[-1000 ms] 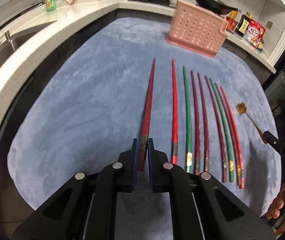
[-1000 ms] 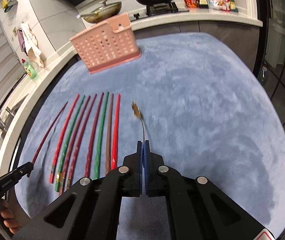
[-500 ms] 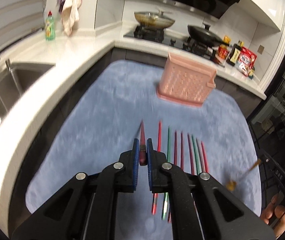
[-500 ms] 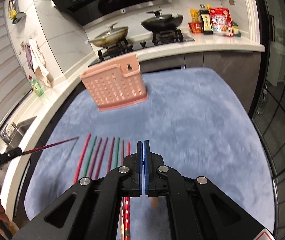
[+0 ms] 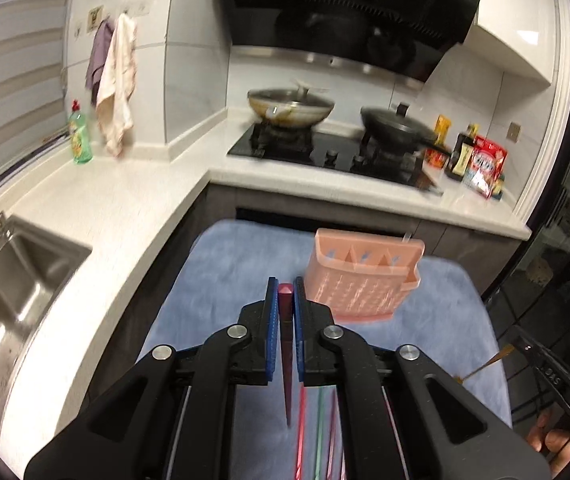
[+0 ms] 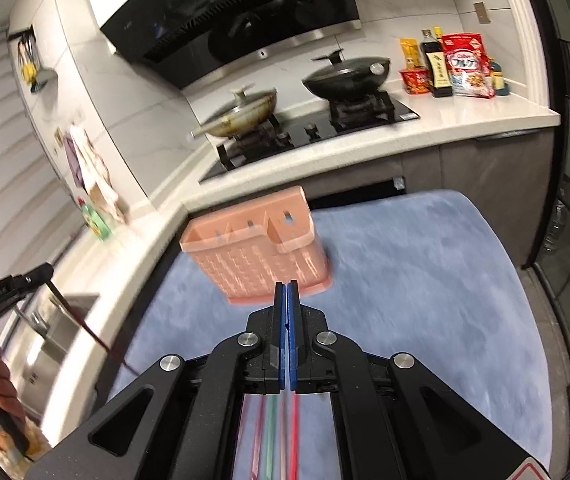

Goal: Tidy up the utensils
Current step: 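Lift the spoon with the right tool while the left tool carries the chopstick to the pink holder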

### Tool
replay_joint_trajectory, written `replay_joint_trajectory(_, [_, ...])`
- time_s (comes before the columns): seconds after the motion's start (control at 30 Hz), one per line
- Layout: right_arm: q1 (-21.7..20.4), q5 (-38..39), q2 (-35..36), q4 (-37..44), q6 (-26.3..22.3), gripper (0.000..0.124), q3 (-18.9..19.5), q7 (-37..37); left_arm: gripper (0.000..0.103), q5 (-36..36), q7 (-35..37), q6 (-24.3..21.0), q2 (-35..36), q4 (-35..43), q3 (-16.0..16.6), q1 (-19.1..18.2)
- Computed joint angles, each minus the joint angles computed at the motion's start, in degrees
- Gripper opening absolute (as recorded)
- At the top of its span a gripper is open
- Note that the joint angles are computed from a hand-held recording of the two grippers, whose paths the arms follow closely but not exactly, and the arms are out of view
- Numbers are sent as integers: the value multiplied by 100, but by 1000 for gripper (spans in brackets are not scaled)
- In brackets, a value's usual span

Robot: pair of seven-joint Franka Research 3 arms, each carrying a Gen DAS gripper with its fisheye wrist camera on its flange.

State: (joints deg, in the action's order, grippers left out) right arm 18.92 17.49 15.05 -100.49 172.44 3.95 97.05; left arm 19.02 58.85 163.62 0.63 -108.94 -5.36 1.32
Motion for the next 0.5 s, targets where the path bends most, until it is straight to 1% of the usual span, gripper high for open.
replay_joint_trajectory(0.1, [-172,181,510,966,-221,1,142,-191,7,66,-21,-29,318,656,-8,-24])
replay_joint_trajectory(0.13, [-157,156,669,1253,-266,1,113,-191,7,18,15,-15,425,872,-14,-29])
replay_joint_trajectory(0.2, [-44,-43,1022,1916,-469,1,-66,-67,7,-48,71,-18,667,1345,-20,-51])
replay_joint_trajectory(0.23, [-21,-413,1268,2331,-577,1,-133,213,7,13,9,-60,762,1550,0,-88])
replay_joint_trajectory(0.27, [161,-380,1382,2545,-687,1,-390,280,7,-19,50,-94,827,1682,-9,-93])
replay_joint_trajectory(0.33, [181,-522,1481,2686,-716,1,-463,410,7,57,29,-169,956,1968,13,-150])
replay_joint_trajectory(0.37, [149,-544,1444,2601,-692,1,-426,382,7,106,43,-187,980,2028,24,-168])
replay_joint_trajectory(0.43, [112,-581,1291,2222,-570,11,-399,337,7,186,19,-136,941,1946,51,-186])
replay_joint_trajectory(0.5, [86,-658,1212,1831,-592,39,-427,277,7,138,91,-120,872,1769,44,-141])
